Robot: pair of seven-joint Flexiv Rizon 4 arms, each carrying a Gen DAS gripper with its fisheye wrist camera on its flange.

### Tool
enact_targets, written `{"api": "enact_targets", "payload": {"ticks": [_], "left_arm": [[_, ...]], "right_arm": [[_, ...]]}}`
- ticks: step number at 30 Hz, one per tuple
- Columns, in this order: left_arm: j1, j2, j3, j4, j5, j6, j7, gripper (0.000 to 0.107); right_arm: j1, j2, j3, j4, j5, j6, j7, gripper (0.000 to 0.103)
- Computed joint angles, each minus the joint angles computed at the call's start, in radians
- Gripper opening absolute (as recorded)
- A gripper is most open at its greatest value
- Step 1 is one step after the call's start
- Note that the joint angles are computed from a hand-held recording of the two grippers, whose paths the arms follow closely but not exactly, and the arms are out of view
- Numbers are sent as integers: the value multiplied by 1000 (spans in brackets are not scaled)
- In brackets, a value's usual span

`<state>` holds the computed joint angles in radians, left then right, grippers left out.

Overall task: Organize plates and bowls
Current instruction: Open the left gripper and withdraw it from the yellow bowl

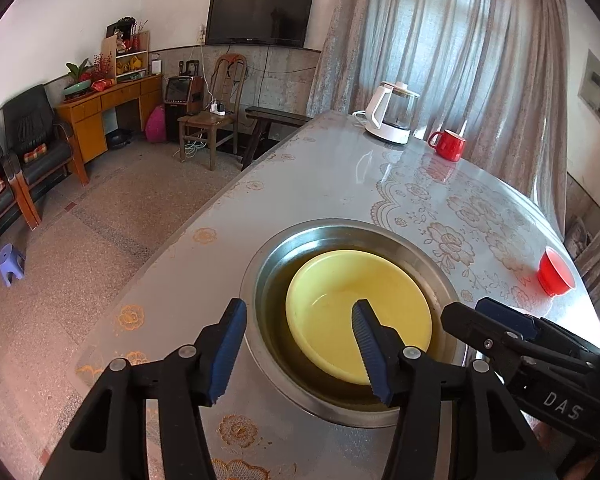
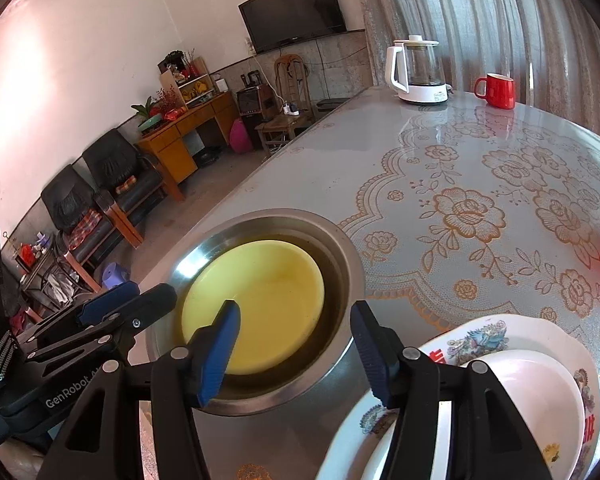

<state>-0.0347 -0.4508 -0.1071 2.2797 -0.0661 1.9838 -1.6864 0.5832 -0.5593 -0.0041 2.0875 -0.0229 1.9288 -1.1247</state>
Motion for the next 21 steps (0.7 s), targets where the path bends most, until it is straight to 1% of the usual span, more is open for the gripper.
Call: {"api": "enact_targets", "payload": {"ticks": [4,7,14,17,19,21], "left_arm": [[-55,-1,38,-2,-26,13,21,57],[-68,-1,41,-4,-32,15,35,57],[-75,-2,28,-14,-29,0,61,57],[-92,-3,29,-29,-32,-5,79,57],[-94,-5,21,-41,-29,-10,89,57],[-85,-7,0,-57,-20,-26,95,57]], "right_arm": [[-8,12,-4,26,33,28,11,61],[-21,19,-5,45,57,47,20,61],[-33,40,-28,95,131,91,30,61],[-42,50,-37,117,162,108,30,61],[-40,58,-51,132,189,111,30,61],[-60,61,-50,148,204,121,34,61]]}}
